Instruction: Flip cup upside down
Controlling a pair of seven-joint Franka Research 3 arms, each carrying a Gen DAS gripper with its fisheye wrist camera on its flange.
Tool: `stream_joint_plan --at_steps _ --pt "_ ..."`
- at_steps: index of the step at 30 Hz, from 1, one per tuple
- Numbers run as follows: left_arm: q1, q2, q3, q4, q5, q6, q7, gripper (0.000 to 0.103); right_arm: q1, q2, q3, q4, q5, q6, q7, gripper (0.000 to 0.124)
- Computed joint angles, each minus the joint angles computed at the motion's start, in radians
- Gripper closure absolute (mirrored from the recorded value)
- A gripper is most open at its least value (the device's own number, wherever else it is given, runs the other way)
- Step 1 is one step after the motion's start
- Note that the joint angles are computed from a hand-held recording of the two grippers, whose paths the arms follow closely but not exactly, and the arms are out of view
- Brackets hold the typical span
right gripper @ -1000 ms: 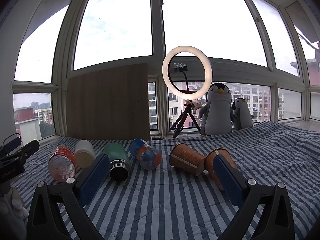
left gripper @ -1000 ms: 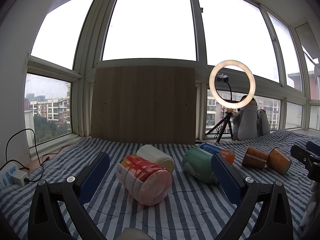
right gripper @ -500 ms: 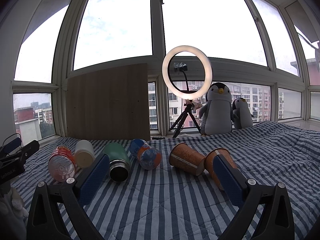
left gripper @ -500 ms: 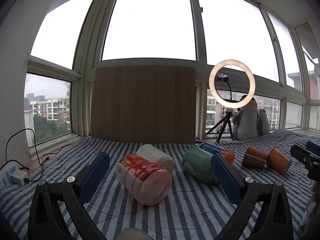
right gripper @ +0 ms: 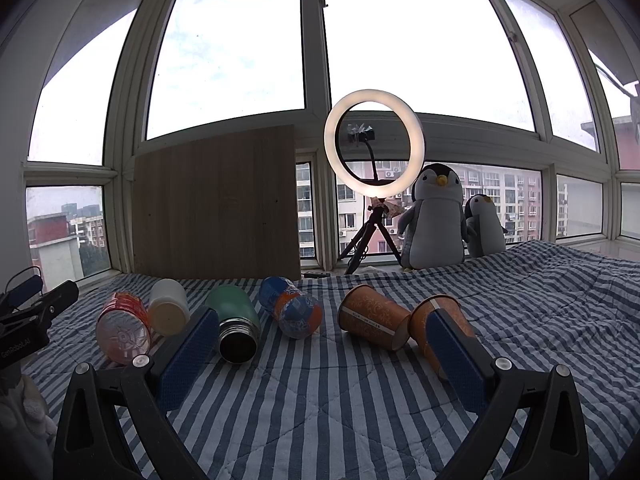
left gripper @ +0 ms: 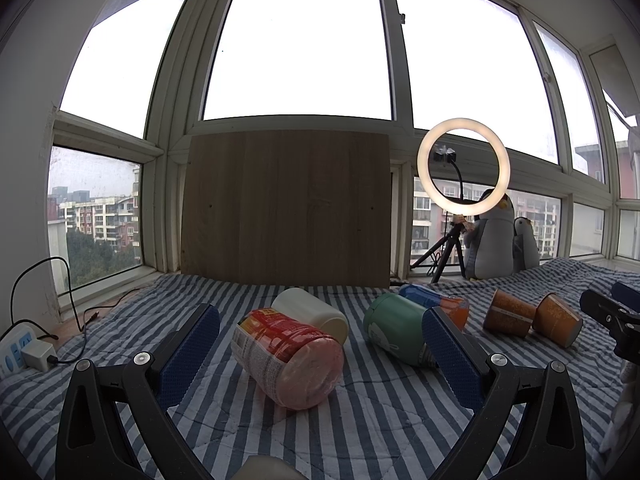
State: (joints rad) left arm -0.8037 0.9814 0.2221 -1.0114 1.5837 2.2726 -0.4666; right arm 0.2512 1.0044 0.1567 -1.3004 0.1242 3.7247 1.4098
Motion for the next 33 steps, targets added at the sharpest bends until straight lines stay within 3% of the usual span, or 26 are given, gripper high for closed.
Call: stream_joint_plan --at_steps 33 --pt "-0.001 0.022 0.008 0.027 -0.022 0.011 0.016 0.000 0.000 -0.001 0.001 0.009 0.013 -0.044 -0.003 0.022"
